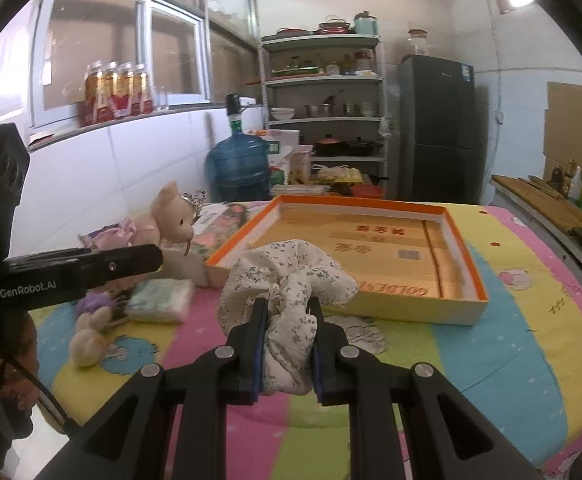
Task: Organize soft objects
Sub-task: 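Carry the teddy bear with the left tool while the right tool carries the scrunchie to the orange box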
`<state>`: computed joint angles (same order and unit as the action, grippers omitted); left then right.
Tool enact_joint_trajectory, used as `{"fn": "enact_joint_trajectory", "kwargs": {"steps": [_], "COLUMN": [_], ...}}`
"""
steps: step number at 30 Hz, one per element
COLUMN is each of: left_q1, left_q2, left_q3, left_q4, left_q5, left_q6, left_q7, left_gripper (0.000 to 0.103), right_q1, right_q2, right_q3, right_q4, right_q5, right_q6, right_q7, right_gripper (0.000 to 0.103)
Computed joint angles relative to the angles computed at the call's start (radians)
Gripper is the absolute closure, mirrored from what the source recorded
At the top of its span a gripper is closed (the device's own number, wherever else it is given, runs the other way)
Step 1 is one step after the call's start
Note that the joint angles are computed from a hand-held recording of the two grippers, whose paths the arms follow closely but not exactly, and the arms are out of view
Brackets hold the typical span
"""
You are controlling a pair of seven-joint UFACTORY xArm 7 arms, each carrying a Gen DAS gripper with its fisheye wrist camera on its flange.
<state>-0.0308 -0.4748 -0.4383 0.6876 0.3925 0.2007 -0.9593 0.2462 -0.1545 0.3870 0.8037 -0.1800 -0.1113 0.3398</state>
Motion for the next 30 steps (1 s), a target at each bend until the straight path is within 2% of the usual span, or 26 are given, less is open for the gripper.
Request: {"fn": "enact_joint_trajectory", "kwargs": {"steps": [4,7,8,9,11,13,15,18,20,25,30], "left_q1": [0.043,0.061,0.068,0.075,0.079,0.068,0.051,0.017,-0.013,-0.082,-0.141], "left_q2": [0.1,0.177,0.202,0.231,0.297,0.351,0.398,0.476,0.519,0.625,0.711], "left_q3": [-0.04,-0.055,-0.062,-0.071,-0.077,-0.07,-0.058,-0.035,-0.015,0.042,0.091], "left_q4": [0.078,0.143,0.167,0.195,0.257,0.311,0.358,0.439,0.487,0.601,0.694], "left_q5": [0.044,0.117,0.15,0.185,0.245,0.287,0.324,0.388,0.41,0.398,0.348], "left_q6": [-0.002,0.009,0.015,0.025,0.043,0.07,0.092,0.136,0.162,0.208,0.241], "left_q7": [-0.034,-0.081,-0.103,-0.128,-0.167,-0.189,-0.21,-0.252,-0.265,-0.244,-0.179], "left_gripper": [0.062,0.062,0.062,0.062,0.062,0.062,0.062,0.062,0.062,0.062,0.062], "right_q1": [0.051,0.012,0.045,0.105,0.175,0.201,0.194,0.145,0.104,0.044,0.002], "right_q2": [0.023,0.048,0.062,0.074,0.099,0.12,0.144,0.188,0.218,0.281,0.336], "right_q3": [-0.085,-0.081,-0.123,-0.182,-0.253,-0.279,-0.273,-0.222,-0.184,-0.141,-0.114], "right_q4": [0.018,0.048,0.063,0.075,0.103,0.13,0.161,0.219,0.258,0.329,0.396], "right_q5": [0.027,0.011,0.032,0.08,0.179,0.29,0.387,0.564,0.62,0.617,0.608], "right_q6": [0.0,0.008,0.015,0.019,0.033,0.045,0.059,0.09,0.112,0.15,0.192], "right_q7": [-0.034,-0.038,-0.066,-0.118,-0.218,-0.33,-0.424,-0.589,-0.647,-0.663,-0.669], "right_gripper": [0.084,0.084,0.084,0.084,0.084,0.084,0.084,0.084,0.084,0.084,0.084]}}
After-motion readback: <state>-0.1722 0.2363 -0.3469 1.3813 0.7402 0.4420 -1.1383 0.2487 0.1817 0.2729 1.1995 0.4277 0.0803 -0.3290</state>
